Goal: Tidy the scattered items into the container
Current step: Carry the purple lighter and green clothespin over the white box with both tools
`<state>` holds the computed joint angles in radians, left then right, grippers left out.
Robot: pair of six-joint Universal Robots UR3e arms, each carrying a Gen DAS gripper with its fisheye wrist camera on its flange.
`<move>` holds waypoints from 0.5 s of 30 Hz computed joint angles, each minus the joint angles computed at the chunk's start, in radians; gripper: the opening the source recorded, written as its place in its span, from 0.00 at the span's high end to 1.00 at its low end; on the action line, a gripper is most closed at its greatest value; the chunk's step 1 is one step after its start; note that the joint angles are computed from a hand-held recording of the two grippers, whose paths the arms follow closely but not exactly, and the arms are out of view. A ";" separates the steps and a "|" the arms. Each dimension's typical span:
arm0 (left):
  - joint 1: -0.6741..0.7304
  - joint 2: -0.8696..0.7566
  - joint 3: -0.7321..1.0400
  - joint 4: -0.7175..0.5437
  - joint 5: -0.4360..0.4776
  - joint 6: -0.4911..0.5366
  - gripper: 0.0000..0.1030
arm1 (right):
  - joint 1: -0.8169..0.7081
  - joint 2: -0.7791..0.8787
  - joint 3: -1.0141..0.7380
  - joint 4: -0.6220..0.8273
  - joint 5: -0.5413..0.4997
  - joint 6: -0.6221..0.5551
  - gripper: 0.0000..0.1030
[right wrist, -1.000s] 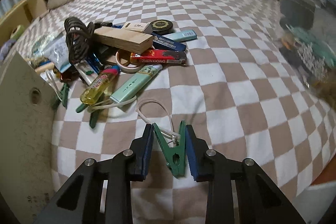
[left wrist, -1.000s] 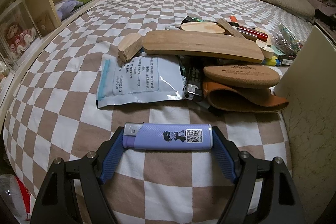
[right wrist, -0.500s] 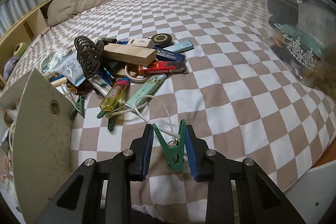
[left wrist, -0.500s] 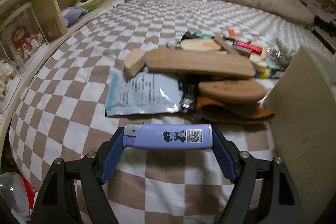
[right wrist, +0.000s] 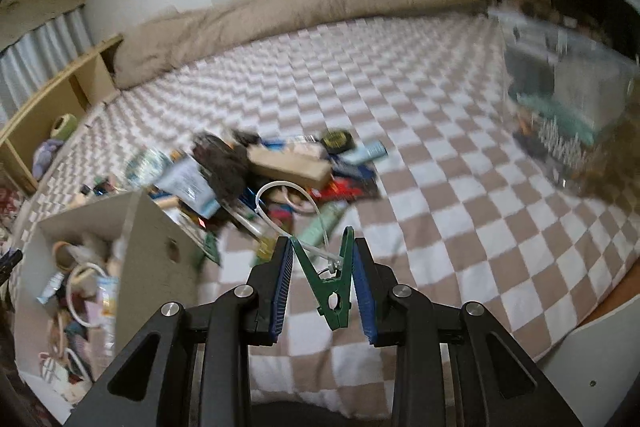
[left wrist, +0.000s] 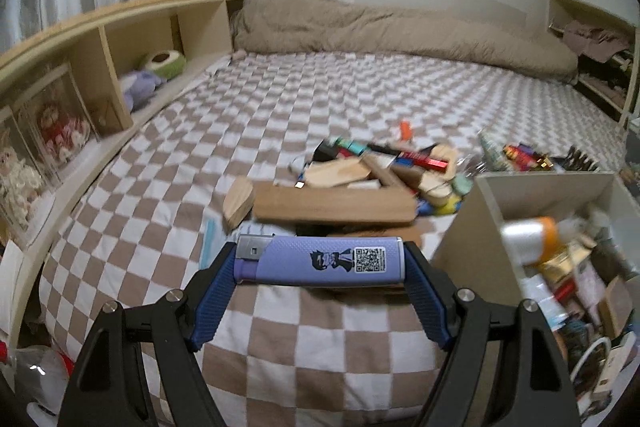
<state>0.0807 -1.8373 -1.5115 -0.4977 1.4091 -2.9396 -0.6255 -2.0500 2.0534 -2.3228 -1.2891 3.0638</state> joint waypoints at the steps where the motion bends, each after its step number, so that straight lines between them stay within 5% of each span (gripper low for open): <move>1: -0.006 0.005 0.003 -0.001 -0.001 -0.002 0.23 | 0.014 -0.004 -0.011 -0.005 -0.005 0.007 0.70; 15: -0.050 0.173 -0.051 0.028 -0.106 0.007 0.23 | 0.226 -0.006 -0.133 -0.062 -0.023 0.103 0.70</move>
